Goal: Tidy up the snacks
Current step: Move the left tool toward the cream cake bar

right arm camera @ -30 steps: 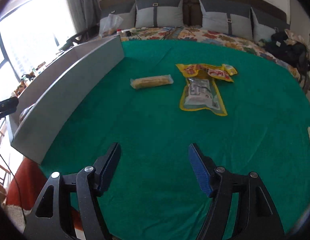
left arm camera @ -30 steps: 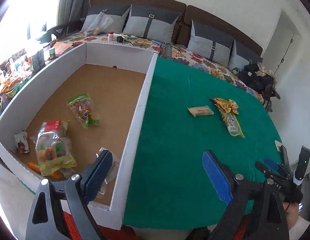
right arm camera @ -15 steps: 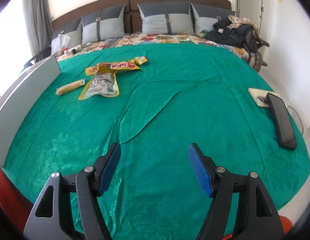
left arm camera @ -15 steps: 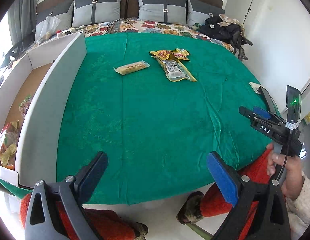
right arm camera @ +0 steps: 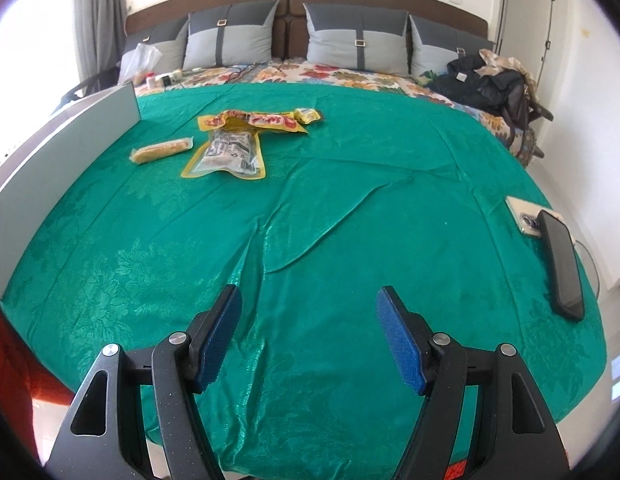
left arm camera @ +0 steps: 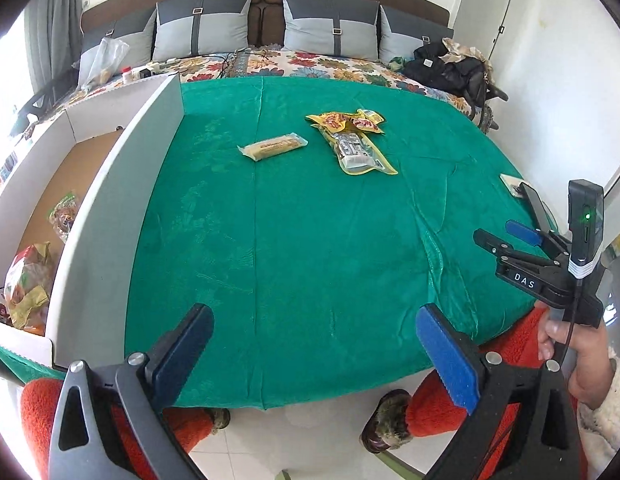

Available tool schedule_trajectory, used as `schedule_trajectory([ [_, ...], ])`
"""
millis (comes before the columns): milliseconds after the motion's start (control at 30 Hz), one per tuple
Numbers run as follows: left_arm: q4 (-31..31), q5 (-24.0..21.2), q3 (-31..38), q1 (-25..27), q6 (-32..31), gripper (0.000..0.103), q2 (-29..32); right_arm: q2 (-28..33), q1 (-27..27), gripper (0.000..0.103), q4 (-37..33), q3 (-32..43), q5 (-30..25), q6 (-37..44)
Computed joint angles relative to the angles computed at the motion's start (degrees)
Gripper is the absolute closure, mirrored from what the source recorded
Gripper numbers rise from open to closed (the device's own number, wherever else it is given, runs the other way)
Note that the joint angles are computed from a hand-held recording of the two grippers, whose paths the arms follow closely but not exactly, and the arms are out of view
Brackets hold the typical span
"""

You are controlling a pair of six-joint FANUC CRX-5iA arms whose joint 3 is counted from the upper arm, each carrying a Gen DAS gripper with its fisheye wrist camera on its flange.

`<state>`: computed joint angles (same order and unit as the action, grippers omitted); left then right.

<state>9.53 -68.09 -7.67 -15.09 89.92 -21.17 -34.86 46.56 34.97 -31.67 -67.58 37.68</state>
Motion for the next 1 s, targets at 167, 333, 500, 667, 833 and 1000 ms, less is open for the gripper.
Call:
schedule_trajectory([
  [167,-0.4,0.8,-1.5,0.2,2.0,0.003,1.9,2.2,-3.9,0.024,-3.4,4.5,2.5,0.5],
  [333,-3.7,1.2,0.3,-1.8,5.3,0.003,7.0,5.9,-8.9,0.024,-4.9,4.8,5.6,5.3],
  [500,-7.0,3.3,5.5,-3.9,7.9,0.003,15.1,11.1,-17.6,0.024,-5.5,5.3,11.0,9.5],
  [667,-11.0,7.9,10.3,-5.7,11.6,0.003,22.4,17.3,-26.3,0.024,-9.3,9.1,14.4,11.7],
  [833,-17.2,11.5,13.0,-8.0,14.6,0.001,26.4,19.1,-30.7,0.024,-13.5,9.9,16.2,13.2],
  [1000,-15.8,12.7,13.0,-7.3,12.4,0.000,26.9,18.7,-30.3,0.022,-12.8,9.0,16.5,13.8],
])
